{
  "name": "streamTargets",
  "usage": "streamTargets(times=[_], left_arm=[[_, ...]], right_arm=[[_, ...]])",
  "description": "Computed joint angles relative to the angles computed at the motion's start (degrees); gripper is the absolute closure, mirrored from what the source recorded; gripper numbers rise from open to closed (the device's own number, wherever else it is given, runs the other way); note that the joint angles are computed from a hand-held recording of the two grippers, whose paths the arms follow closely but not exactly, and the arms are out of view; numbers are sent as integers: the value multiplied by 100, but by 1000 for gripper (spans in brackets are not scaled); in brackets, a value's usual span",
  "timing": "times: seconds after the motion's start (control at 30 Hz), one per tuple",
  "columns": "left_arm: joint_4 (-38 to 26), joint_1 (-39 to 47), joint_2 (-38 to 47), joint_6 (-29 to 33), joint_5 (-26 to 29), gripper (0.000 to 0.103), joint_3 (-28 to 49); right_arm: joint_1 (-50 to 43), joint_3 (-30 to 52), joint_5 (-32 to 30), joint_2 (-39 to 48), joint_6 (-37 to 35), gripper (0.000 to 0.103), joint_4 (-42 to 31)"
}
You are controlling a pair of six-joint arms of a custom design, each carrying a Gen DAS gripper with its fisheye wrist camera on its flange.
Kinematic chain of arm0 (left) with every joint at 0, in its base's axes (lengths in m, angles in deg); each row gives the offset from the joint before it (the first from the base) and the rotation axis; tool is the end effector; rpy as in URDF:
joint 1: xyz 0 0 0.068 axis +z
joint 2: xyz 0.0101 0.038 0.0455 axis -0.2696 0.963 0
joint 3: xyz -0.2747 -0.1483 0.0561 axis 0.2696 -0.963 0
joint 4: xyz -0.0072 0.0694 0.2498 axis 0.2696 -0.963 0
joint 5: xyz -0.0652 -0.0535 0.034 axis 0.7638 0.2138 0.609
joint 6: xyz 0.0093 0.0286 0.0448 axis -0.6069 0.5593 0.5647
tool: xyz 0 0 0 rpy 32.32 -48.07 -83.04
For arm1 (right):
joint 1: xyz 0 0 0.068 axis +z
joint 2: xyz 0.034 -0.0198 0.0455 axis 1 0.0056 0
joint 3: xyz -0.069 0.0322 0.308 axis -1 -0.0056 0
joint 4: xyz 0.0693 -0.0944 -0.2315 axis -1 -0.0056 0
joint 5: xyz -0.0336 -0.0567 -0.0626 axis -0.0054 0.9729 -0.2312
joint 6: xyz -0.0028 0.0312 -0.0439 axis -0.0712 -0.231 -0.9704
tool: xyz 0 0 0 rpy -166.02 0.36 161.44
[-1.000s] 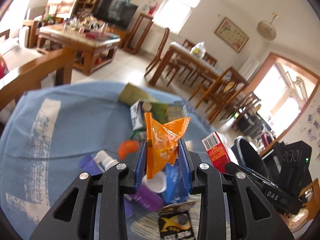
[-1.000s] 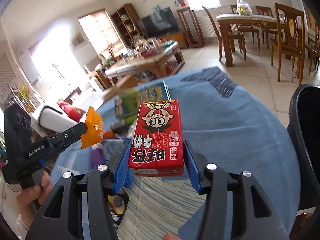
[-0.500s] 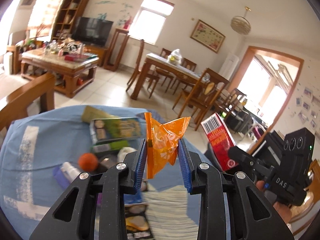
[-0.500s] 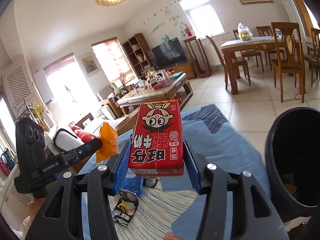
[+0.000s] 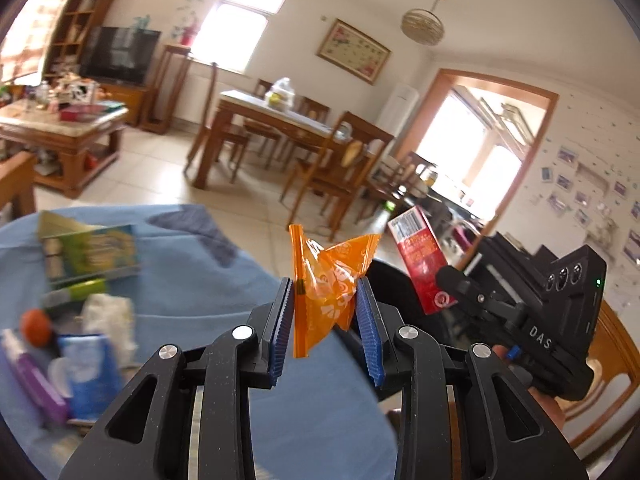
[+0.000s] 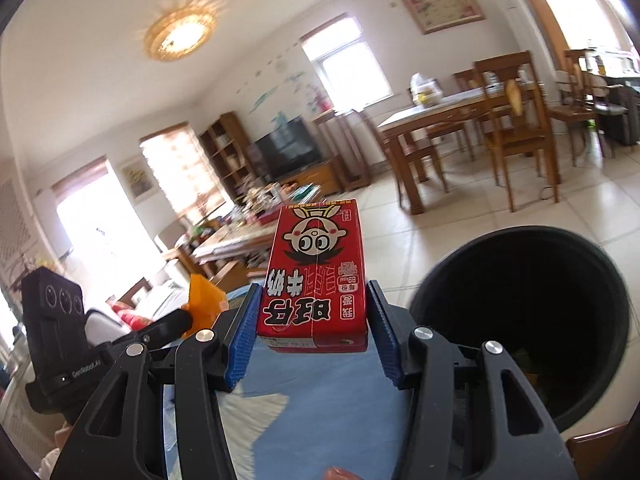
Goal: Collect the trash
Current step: 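Carry the orange wrapper and red box over the bin and release both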
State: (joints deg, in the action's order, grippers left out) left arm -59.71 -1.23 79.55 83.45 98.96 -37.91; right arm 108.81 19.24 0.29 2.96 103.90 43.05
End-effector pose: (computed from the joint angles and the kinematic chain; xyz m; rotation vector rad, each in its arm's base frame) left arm 0.2954 0.0459 0.2253 0.4146 2.1025 -0.8462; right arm 0.2501 0.0837 0.1946 0.2735 1.8884 0.5428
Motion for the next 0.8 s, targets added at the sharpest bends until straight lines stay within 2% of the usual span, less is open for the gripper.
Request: streamTargets(times=[0.17, 0.4, 0.6, 0.8], left_arm=[[629, -875, 239, -464, -333, 71, -135], [1544, -2127, 842, -1055, -951, 71, -158], [1798, -2702, 1506, -1208, -1360, 71, 160], [1846, -2978, 1853, -1281, -1598, 71, 429]], right_arm=[[-611, -411, -129, -12, 97, 52, 441], [-1553, -808, -602, 623, 329, 52, 1253], [-2235, -1011, -1071, 1173, 409, 52, 1853], [-2360, -1098, -1208, 1542, 501, 52, 2194]])
